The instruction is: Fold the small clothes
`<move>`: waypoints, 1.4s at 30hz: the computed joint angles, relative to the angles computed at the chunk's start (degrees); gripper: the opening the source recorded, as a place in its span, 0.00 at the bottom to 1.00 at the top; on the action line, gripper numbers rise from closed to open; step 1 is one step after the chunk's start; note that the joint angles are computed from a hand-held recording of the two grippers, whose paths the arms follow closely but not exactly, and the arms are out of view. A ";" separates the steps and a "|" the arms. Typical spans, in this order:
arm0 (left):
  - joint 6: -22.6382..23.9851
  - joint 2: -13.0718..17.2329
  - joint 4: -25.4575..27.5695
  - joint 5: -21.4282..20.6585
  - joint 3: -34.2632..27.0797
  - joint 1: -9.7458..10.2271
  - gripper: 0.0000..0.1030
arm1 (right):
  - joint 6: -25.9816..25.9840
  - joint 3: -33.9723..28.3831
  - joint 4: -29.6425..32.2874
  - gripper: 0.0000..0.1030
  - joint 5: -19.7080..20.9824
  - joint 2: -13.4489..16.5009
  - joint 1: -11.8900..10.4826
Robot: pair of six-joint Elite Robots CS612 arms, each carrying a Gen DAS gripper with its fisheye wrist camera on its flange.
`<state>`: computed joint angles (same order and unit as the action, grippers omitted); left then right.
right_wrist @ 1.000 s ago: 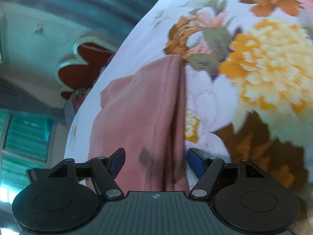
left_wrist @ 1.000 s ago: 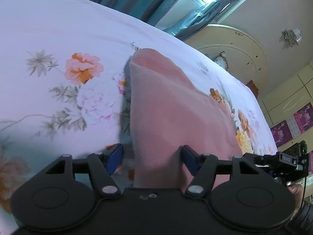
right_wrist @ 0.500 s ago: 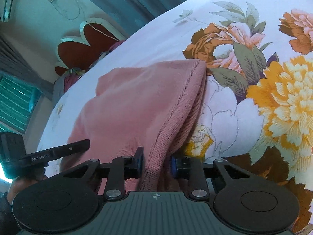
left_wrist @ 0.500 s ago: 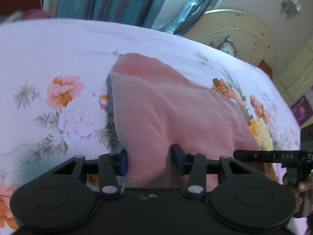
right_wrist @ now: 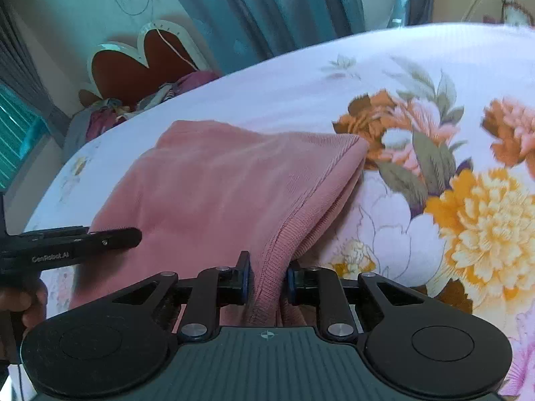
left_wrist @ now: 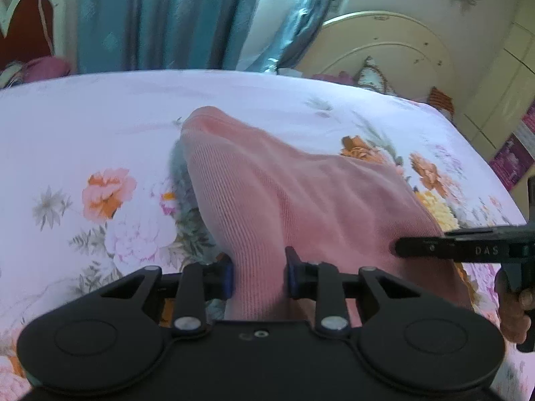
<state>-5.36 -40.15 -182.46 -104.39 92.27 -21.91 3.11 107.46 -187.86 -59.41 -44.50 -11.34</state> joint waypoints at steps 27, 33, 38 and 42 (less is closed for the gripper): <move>7.36 -4.05 -4.00 -6.61 3.84 10.13 0.25 | 3.19 -5.04 -3.14 0.18 -9.00 -1.10 12.87; 7.92 -3.76 -2.74 -7.62 3.26 13.98 0.25 | 5.07 -10.06 -1.41 0.18 -8.77 1.82 16.55; 6.89 -2.37 -1.91 -9.76 3.03 16.94 0.27 | 6.49 -12.66 0.44 0.18 -8.14 4.30 18.71; 5.06 0.45 2.46 -10.23 1.32 18.36 0.39 | 12.07 -15.74 7.16 0.18 -8.25 7.95 18.92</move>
<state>-0.30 -39.70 -180.00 -114.62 93.59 -3.55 15.17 91.72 -180.70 -67.66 -36.55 7.58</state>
